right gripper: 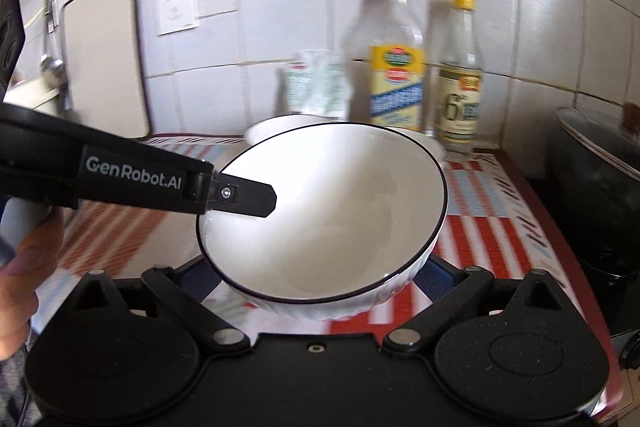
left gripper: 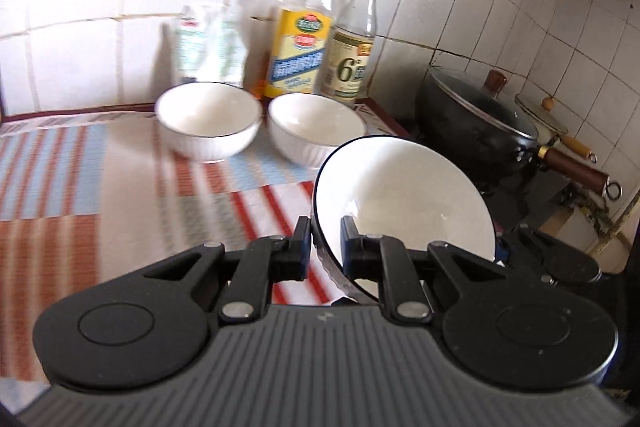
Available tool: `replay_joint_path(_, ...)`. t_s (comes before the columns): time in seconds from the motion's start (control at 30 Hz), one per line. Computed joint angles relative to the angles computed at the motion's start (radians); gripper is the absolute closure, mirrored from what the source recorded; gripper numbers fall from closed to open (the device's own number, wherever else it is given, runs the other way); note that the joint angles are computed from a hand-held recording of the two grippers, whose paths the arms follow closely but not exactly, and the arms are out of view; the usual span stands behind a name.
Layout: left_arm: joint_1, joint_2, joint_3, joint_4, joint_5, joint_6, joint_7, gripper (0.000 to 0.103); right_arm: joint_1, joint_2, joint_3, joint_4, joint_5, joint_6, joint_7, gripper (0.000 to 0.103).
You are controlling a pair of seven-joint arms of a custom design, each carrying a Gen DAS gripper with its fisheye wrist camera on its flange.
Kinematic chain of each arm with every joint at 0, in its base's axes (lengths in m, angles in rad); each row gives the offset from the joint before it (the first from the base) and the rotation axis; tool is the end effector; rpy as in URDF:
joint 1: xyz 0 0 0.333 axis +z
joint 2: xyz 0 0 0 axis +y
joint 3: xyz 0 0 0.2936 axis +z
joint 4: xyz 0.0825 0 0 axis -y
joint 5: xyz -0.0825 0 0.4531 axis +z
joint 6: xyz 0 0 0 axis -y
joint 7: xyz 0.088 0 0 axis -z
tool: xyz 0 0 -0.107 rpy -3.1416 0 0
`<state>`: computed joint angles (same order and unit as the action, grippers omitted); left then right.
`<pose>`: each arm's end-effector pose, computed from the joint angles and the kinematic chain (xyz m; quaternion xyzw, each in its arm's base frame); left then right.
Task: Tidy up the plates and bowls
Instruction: 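Carry the bowl beside the plate stack and open the left gripper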
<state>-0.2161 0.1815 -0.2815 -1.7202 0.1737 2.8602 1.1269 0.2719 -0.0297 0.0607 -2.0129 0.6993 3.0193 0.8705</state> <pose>0.6400 -0.3423 0.5527 -0.5723 0.6752 -0.4290 0.1805 0.6316 0.1679 0.5282 -0.7142 0.4814 -0.2683 0.4315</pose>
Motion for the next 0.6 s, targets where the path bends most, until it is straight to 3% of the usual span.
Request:
replay_joint_path(0.2,0.020,-0.155,0.034,-0.173,-0.021,0.015,0.017,0.090,0.035,-0.023,0.031,-0.025,-0.066,0.001,0.049,0.002)
replay_joint_path(0.33,0.022,-0.224,0.069,-0.255,0.006,0.017,-0.014,0.090,0.067,-0.004,0.037,-0.003,-0.001,-0.024,0.002,0.002)
replay_joint_path(0.5,0.034,-0.256,0.095,-0.293,0.082,-0.016,-0.066,0.090,0.089,0.050,0.053,0.048,-0.018,-0.043,0.034,0.002)
replay_joint_path(0.6,0.035,-0.252,0.110,-0.290,0.049,-0.026,-0.039,0.090,0.091,0.087,0.056,0.091,-0.041,-0.070,0.066,0.002)
